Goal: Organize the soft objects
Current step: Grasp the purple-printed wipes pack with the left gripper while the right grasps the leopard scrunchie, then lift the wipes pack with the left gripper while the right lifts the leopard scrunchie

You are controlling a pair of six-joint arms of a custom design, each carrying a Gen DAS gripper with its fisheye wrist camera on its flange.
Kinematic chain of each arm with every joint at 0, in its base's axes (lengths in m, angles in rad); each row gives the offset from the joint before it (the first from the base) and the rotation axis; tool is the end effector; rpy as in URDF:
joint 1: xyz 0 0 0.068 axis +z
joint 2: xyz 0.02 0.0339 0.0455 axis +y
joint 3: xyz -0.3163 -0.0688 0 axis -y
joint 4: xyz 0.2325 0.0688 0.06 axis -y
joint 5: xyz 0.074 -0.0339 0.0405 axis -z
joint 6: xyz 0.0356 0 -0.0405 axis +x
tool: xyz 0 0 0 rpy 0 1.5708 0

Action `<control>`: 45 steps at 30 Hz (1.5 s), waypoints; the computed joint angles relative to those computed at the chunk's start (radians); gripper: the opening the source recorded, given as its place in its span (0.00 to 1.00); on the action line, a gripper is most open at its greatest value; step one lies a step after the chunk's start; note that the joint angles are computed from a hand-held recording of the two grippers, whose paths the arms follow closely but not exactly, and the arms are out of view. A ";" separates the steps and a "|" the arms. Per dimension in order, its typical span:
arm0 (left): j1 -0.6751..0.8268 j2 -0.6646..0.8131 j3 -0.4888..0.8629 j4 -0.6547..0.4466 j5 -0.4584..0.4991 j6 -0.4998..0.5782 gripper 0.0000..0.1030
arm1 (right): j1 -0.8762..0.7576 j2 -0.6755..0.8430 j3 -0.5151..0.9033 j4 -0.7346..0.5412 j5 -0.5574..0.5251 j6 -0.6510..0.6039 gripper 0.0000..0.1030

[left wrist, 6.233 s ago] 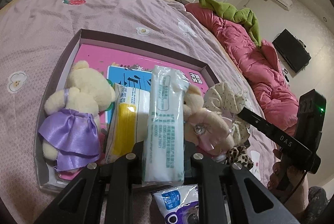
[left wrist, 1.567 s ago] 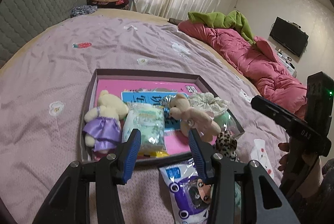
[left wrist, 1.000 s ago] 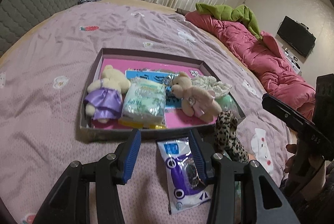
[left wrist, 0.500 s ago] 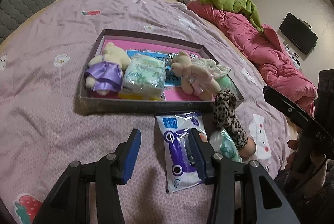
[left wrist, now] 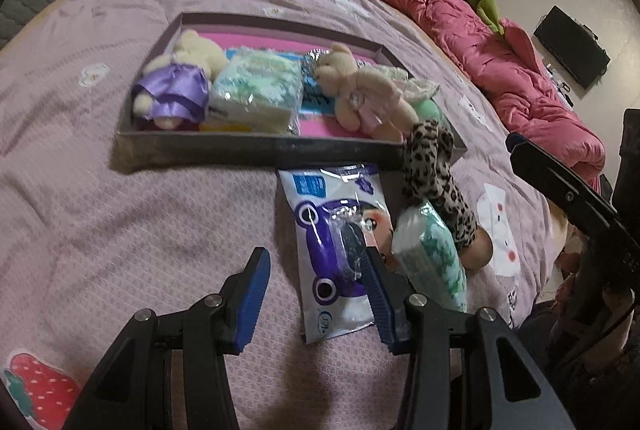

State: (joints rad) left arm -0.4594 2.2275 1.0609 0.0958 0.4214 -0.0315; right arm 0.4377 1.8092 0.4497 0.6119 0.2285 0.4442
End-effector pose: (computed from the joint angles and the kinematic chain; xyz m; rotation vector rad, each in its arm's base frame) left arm 0.3617 -0.1952 0.0804 0.7092 2.5777 -0.7194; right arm 0.2587 0.1121 0.1322 0.1226 2.2987 0.1898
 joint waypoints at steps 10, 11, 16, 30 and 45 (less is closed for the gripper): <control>-0.017 0.061 0.062 -0.048 0.051 -0.012 0.46 | -0.016 0.052 0.029 -0.020 -0.029 0.004 0.75; -0.020 0.066 0.068 -0.051 0.054 -0.013 0.46 | -0.014 0.063 0.037 -0.026 -0.024 0.004 0.75; -0.031 0.079 0.083 -0.052 0.053 -0.009 0.46 | -0.014 0.119 0.075 -0.039 -0.035 0.010 0.75; -0.013 0.130 0.155 -0.072 0.115 -0.054 0.46 | -0.103 0.279 0.164 -0.063 -0.187 0.171 0.75; -0.020 0.155 0.204 -0.087 0.150 -0.069 0.46 | -0.151 0.254 0.144 -0.049 -0.234 0.139 0.31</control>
State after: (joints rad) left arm -0.4791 2.3825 1.2649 0.0085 0.5711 -0.1009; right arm 0.2871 2.0636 0.5940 0.5627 -0.0055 0.5834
